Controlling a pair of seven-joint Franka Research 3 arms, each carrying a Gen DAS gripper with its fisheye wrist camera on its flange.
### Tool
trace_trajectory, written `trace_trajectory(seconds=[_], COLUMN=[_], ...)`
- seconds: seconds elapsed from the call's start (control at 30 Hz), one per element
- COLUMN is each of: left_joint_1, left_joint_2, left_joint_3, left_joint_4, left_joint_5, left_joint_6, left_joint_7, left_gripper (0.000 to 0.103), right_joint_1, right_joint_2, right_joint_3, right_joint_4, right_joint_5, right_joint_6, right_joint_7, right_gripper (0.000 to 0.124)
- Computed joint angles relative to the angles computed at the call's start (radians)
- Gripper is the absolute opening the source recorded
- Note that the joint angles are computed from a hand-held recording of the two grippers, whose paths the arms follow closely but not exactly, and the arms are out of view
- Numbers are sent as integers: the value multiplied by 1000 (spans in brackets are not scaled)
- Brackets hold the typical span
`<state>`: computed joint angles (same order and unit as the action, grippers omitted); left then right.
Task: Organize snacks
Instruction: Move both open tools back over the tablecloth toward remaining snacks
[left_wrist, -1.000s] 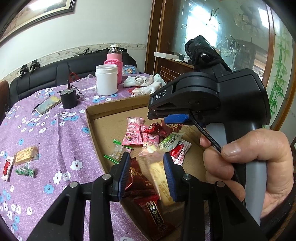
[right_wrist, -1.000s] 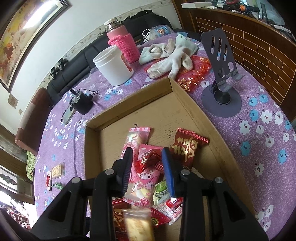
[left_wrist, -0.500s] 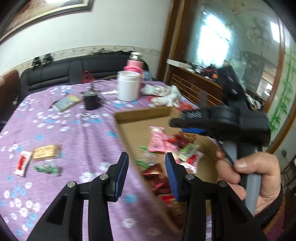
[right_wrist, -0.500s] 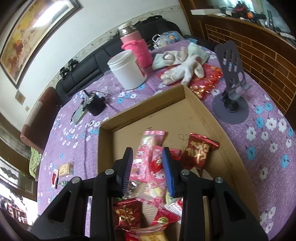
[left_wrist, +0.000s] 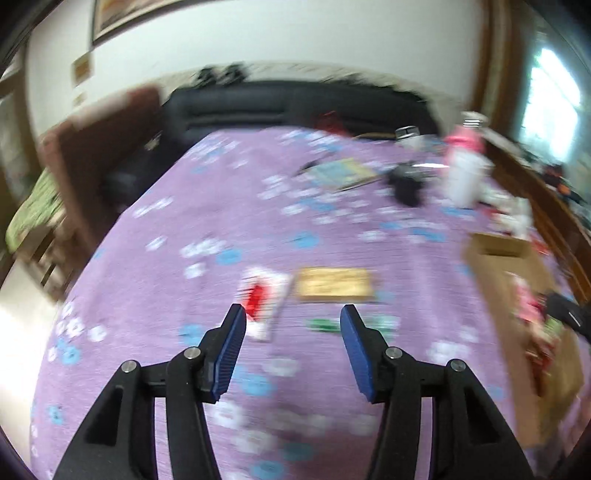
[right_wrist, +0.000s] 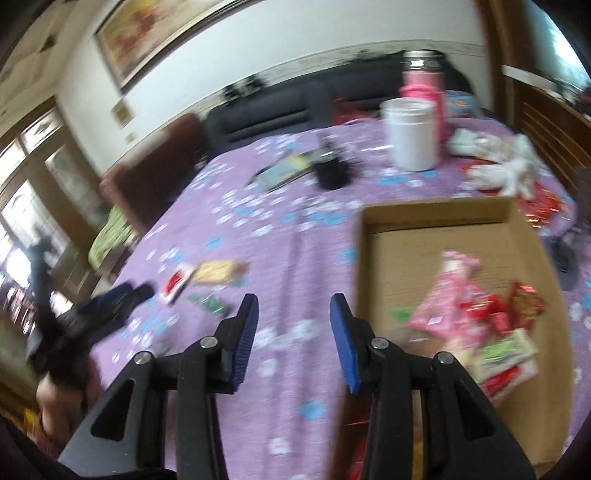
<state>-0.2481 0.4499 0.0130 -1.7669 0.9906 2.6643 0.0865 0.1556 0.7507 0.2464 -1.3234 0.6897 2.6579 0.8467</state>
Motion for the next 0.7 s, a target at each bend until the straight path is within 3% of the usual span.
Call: trace_trajectory(seconds=[0.1, 0.17, 0.4, 0.43, 0.5, 0.7], left_joint_1=[30, 64, 47, 41, 39, 18], left_joint_2=[28, 50, 103, 107, 117, 98], left_joint_3=[-4, -19, 23, 30, 35, 77], left_joint_4=[15, 19, 52, 55, 63, 33], left_joint_5=[-56, -110, -153, -152, -156, -110], left_joint_6=[-19, 28, 62, 60, 60, 65], left_joint_7=[44, 99, 126, 130, 147, 91], left_gripper=[54, 59, 60, 58, 31, 30], right_joint_1=[2, 8, 35, 38, 50, 81], right_joint_2=[4, 8, 23, 25, 31, 80], right_joint_3=[19, 18, -3, -3, -9, -17], right_joint_4=[-3, -1, 10, 11, 13, 79], right_joint_5=[7, 4, -23, -27, -41, -86], right_joint_6=[-41, -64, -86, -89, -87, -146], right_joint_7=[-22, -30, -18, -19, -19, 9], right_gripper=[42, 42, 42, 42, 42, 42])
